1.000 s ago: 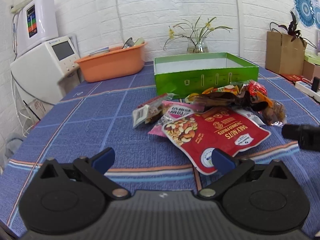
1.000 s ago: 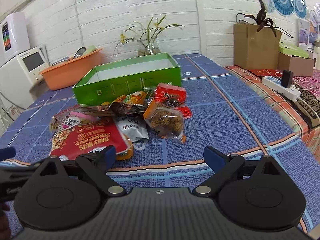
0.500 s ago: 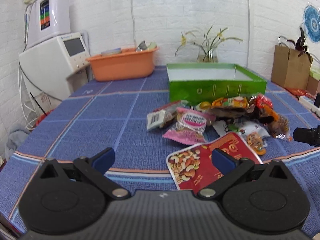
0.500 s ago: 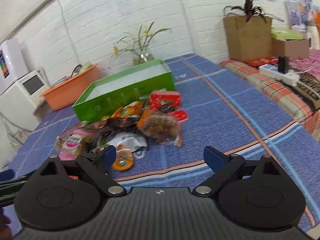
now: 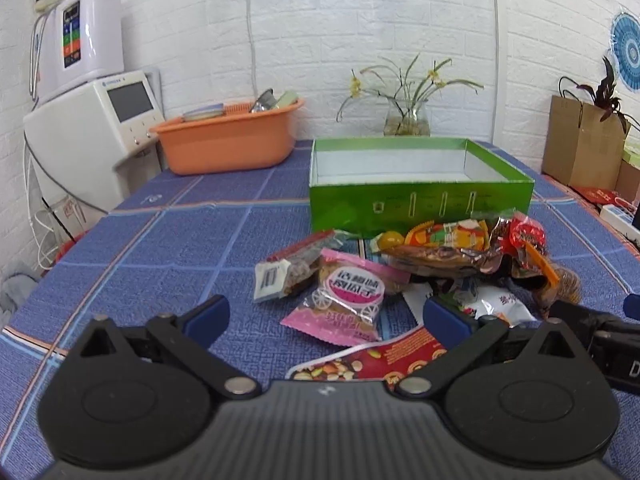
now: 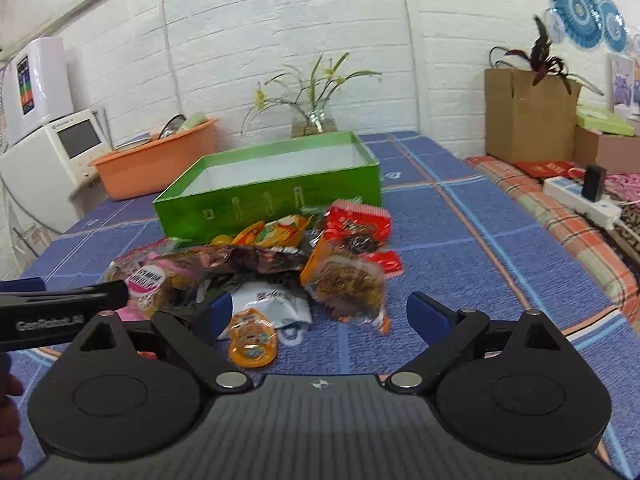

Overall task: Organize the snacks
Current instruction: 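Move both tools toward the snack pile beside the green box, then grasp the red sausage pack with the left tool while the right tool grasps the clear brown-snack bag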

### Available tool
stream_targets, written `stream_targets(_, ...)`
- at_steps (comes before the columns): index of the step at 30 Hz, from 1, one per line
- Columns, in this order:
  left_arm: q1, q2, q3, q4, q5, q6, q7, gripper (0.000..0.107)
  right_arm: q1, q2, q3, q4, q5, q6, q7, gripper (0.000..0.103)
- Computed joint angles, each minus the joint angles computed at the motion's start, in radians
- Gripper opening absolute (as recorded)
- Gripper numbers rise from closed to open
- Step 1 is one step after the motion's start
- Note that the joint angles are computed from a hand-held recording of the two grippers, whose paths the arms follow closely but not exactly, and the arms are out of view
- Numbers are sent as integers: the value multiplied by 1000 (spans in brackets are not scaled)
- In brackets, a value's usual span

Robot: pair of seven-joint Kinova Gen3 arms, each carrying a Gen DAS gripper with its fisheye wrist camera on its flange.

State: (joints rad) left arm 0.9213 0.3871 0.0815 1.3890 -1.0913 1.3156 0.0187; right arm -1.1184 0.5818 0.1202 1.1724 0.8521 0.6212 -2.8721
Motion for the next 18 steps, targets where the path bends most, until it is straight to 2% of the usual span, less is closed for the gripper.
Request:
stream_targets(2, -5, 1, 0, 1, 10, -1, 1, 103, 18, 3, -21, -5, -24, -10, 29, 103)
stream_targets(10, -13, -3, 1, 8, 24, -9, 8, 103, 22, 10, -22, -26, -73, 1, 53, 103)
stream_targets(13, -13, -12, 3, 31, 9, -24, 28, 103, 53, -2, -43, 6, -96, -67, 58, 103)
stream_targets(15, -9, -38, 12, 107, -58, -59, 100, 103, 23, -16, 15, 62, -64, -148, -13, 103)
stream_targets(16, 13, -52, -5, 153, -99, -78, 140, 103, -3, -28, 55, 92, -33, -189, -53, 103)
stream_targets(18, 17, -66, 7, 224, -176, -75, 200, 103, -55, -47, 143, 150, 34, -270, -135, 103)
